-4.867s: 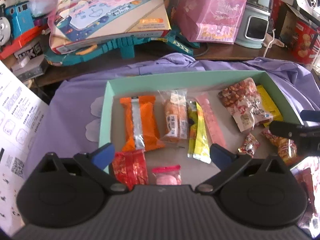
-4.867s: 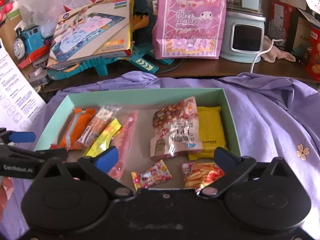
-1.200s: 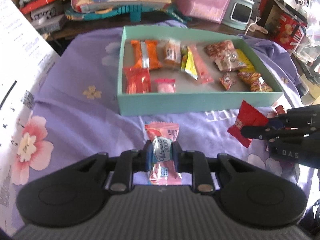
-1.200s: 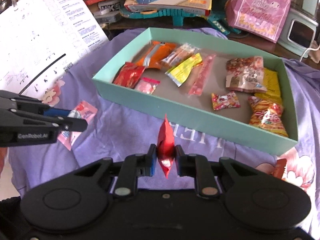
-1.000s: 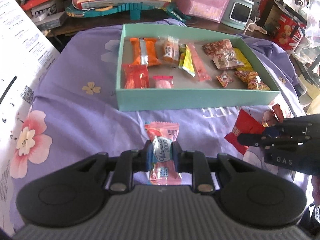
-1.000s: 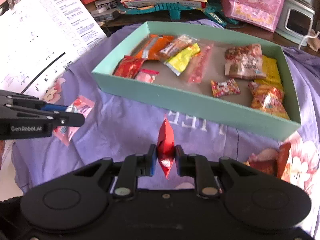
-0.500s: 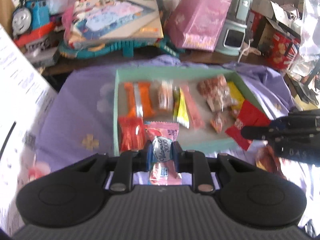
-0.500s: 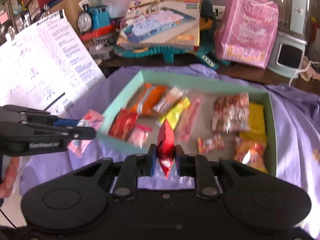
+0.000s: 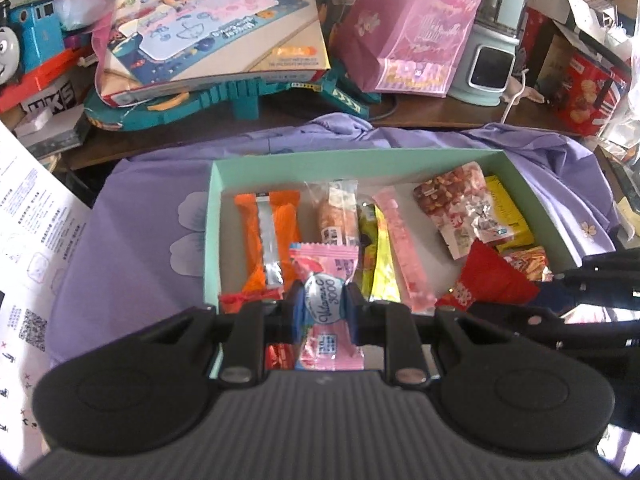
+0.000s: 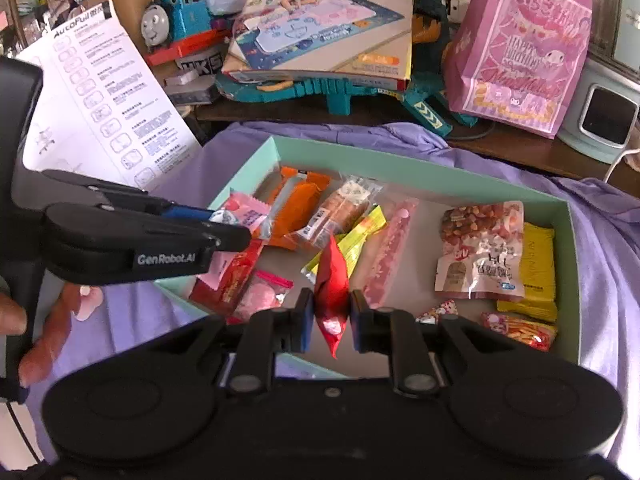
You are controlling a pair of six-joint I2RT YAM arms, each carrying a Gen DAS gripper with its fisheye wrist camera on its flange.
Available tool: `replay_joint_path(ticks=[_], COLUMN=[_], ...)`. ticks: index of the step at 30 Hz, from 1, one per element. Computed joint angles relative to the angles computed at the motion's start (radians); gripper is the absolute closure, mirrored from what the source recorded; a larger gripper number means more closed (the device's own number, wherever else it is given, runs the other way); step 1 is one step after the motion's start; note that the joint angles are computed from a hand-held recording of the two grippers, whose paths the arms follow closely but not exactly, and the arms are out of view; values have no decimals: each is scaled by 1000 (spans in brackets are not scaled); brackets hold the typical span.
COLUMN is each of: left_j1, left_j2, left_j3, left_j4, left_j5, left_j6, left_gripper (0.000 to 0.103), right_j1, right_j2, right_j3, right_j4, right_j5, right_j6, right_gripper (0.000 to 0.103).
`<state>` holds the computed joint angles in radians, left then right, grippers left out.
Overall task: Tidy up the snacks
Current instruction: 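Carry both candies into the green box and open both tools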
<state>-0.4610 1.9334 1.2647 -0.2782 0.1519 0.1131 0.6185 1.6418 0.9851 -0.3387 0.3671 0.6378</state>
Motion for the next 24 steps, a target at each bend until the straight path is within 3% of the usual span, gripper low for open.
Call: replay_joint_path(ticks=[3,4,5,7,8,11,24], left_j1=[-7,-8,-9,-16,-21,-22,-37], left_j2=[26,36,45,46,43,35,-33], left_j3=[14,21,27,15,2,-13,-63], left_j4=[8,10,9,43,67,93,61], left_j5=[-20,-29,-37,-75,-110,-141,-157], left_j6=[0,-2,-4,-16,-22,-24,-32], left_gripper=[78,72,53,25,12,3,0], right_j1=[-17,-19,-23,-15,-6,-10,38], right_j2=[26,30,31,26,28,6,-55], right_j3=[14,16,14,6,15,-7,-27], right_j4=[10,14,24,36,14,19,-61], right_j5=[-19,-18,-19,10,51,71,123], right_j6=[1,3,5,18,32,48,124], right_gripper=[80,66,42,16,10,0,0])
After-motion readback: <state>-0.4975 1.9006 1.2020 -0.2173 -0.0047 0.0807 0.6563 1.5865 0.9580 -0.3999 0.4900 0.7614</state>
